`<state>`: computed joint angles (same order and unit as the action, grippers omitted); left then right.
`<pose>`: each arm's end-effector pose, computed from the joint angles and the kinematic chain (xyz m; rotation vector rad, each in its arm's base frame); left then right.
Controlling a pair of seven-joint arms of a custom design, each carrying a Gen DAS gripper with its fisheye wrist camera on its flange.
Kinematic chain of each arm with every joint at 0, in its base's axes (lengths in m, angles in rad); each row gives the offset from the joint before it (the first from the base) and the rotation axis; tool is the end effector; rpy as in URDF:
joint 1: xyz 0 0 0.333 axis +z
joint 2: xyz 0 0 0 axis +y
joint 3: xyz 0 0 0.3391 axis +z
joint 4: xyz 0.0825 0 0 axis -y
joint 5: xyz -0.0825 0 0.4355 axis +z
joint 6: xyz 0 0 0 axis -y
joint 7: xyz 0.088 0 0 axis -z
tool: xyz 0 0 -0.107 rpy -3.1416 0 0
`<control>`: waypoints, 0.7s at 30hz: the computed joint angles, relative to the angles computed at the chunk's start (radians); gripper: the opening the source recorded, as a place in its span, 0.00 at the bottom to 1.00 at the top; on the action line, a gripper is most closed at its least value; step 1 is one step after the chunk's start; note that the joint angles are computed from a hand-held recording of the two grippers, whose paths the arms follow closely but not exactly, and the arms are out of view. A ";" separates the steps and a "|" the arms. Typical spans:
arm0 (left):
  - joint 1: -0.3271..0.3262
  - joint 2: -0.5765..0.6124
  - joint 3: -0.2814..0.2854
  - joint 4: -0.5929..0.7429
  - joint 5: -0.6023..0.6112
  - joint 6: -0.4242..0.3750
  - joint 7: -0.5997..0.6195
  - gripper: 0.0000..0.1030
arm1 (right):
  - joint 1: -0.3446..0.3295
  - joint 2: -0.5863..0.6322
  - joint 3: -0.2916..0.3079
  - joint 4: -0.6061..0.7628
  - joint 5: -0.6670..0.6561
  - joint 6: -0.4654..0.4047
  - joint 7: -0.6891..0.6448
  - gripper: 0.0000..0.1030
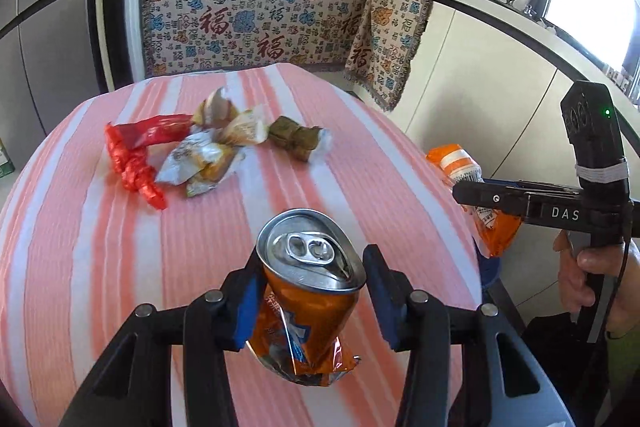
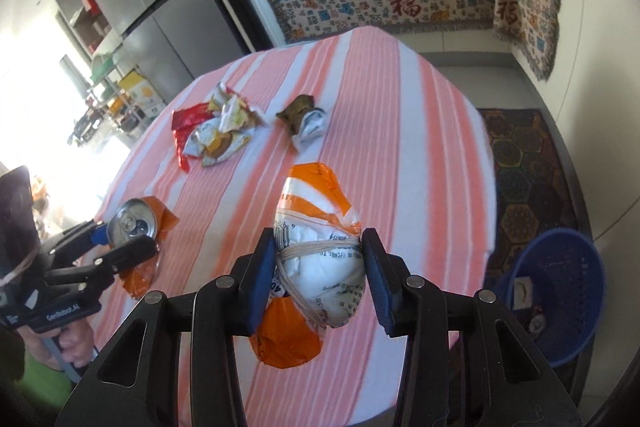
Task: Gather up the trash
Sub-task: 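Carry both items over the blue wastebasket and open both tools to drop them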
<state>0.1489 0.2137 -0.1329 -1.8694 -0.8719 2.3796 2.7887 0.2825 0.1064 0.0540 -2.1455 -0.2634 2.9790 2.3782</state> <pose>0.6896 0.0081 0.4333 -1.2654 2.4890 -1.0917 0.6018 0.2289 0.4282 -1.5164 1.9114 -0.3572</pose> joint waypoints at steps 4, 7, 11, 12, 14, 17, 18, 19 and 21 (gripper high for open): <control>-0.036 -0.001 -0.031 0.013 -0.004 -0.028 -0.011 0.47 | -0.030 -0.108 -0.057 -0.101 -0.174 -0.010 0.166 0.43; -0.071 -0.001 -0.052 0.018 -0.013 -0.050 -0.015 0.47 | -0.102 -0.189 -0.059 -0.179 -0.263 -0.036 0.249 0.43; -0.127 0.002 -0.082 0.015 -0.017 -0.061 -0.009 0.47 | -0.200 -0.278 -0.051 -0.273 -0.314 -0.062 0.297 0.43; -0.144 0.004 -0.091 0.015 -0.018 -0.059 -0.007 0.47 | -0.219 -0.295 -0.050 -0.292 -0.317 -0.065 0.299 0.43; -0.173 0.015 -0.105 0.020 -0.018 -0.055 -0.005 0.47 | -0.256 -0.324 -0.053 -0.332 -0.316 -0.063 0.298 0.43; -0.215 0.049 -0.125 0.041 -0.007 -0.045 -0.015 0.47 | -0.295 -0.351 -0.061 -0.381 -0.298 -0.063 0.277 0.43; -0.230 0.060 -0.133 0.047 -0.001 -0.041 -0.024 0.47 | -0.308 -0.356 -0.064 -0.397 -0.291 -0.056 0.272 0.43; -0.241 0.072 -0.140 0.054 0.004 -0.038 -0.029 0.47 | -0.319 -0.358 -0.063 -0.407 -0.284 -0.050 0.272 0.43; -0.261 0.092 -0.153 0.061 0.009 -0.025 -0.038 0.47 | -0.347 -0.357 -0.065 -0.431 -0.281 -0.029 0.269 0.43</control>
<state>-0.1125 0.3056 -0.2859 -1.8080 -0.8632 2.3541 2.7509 -0.0649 -0.2510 -0.0105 -2.5768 -0.5444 2.9500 2.6477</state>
